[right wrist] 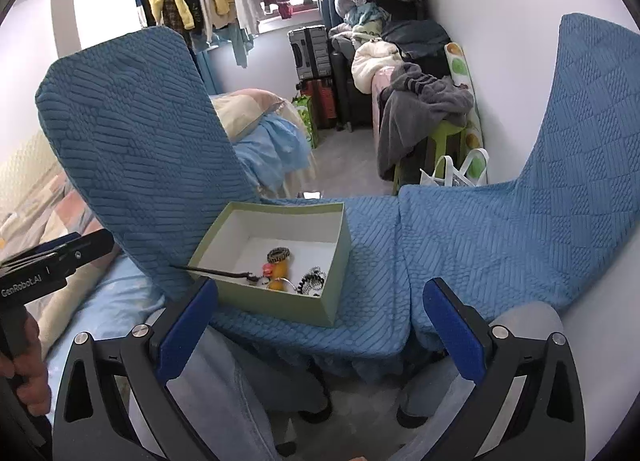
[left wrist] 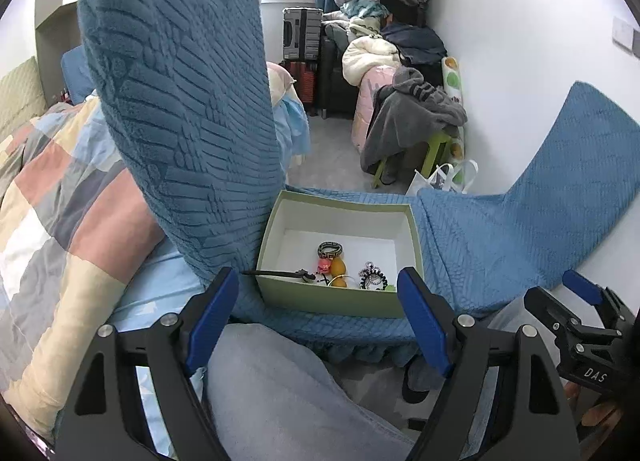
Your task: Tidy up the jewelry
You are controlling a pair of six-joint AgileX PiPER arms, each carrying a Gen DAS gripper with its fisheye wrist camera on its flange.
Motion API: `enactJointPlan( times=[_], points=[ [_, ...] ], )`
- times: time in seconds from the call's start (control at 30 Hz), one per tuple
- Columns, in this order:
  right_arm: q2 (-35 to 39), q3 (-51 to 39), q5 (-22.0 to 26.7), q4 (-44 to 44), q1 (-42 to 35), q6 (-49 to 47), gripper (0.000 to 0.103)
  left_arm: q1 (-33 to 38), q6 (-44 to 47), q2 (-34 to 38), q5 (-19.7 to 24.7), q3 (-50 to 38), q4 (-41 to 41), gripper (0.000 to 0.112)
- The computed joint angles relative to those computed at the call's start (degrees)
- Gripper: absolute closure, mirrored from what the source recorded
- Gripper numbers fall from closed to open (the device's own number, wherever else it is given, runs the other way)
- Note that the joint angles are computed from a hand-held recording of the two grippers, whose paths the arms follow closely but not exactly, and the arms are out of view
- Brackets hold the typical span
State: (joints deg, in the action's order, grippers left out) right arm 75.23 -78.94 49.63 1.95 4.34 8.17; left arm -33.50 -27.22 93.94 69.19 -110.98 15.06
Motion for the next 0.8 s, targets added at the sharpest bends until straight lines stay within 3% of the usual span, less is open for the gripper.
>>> enactJointPlan(
  times=[0.47,0.8],
  points=[
    [-0.62,0.07,0.63,-0.06,-1.09,-0.79,0.0,-0.4,0.25,0.7,-1.17,-0.11,-1.9,0.031],
    [-0.67,0.08,0.08,-0.55,-2.27,-0.54,0.0,-0.98,0.76,2.03,0.3,-1.37,0.17,0.031]
  ],
)
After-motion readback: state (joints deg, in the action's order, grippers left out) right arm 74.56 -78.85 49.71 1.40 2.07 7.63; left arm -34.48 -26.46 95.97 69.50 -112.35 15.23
